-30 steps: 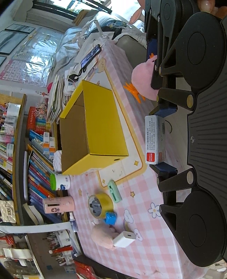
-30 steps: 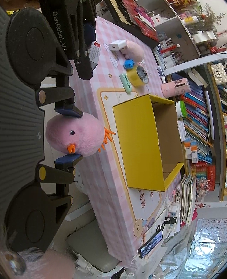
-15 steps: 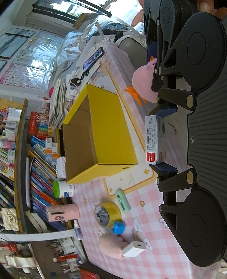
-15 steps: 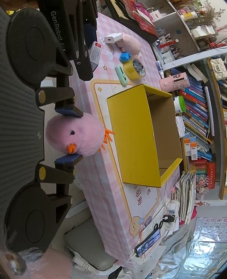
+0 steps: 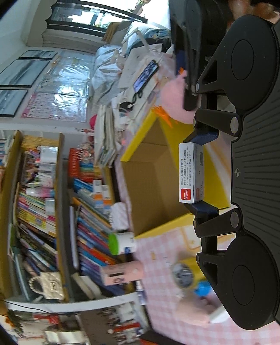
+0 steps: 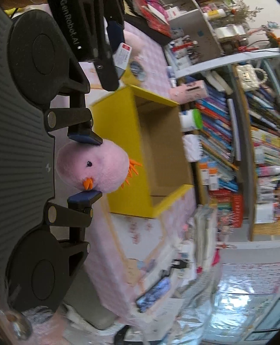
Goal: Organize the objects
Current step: 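Carry the chick and the small box over the yellow box with both grippers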
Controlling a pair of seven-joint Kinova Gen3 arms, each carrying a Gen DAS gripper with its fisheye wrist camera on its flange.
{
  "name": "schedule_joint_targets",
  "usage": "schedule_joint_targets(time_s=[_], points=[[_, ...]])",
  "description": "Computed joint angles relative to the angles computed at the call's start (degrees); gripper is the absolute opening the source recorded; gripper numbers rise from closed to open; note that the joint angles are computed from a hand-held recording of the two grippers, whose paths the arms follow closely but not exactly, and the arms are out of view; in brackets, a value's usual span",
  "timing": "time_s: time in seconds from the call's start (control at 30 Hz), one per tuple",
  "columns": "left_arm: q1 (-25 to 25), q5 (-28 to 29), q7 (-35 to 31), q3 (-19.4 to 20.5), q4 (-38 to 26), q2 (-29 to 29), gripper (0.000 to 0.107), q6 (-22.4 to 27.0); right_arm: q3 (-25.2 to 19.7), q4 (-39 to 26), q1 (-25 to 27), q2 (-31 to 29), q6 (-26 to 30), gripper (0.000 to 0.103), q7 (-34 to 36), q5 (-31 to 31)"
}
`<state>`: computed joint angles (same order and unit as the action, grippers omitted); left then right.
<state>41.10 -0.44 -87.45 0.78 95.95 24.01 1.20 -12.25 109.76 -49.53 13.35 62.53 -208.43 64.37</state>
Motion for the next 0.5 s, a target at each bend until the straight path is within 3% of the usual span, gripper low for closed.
schedule_joint_targets(time_s=[0.23,0.5], points=[[6.2,0.5,2.8,-7.7,-9.5,5.6,0.052,2.8,1.9,1.1,4.9,-1.9,-2.7,0.042,4.5,8.9],[11.0,-3.9,12.1,-14.5,-24.7,14.7,0.052,14.2,4.6,1.1,15.4,-2.0,-16.7,0.042,12.3,13.6]])
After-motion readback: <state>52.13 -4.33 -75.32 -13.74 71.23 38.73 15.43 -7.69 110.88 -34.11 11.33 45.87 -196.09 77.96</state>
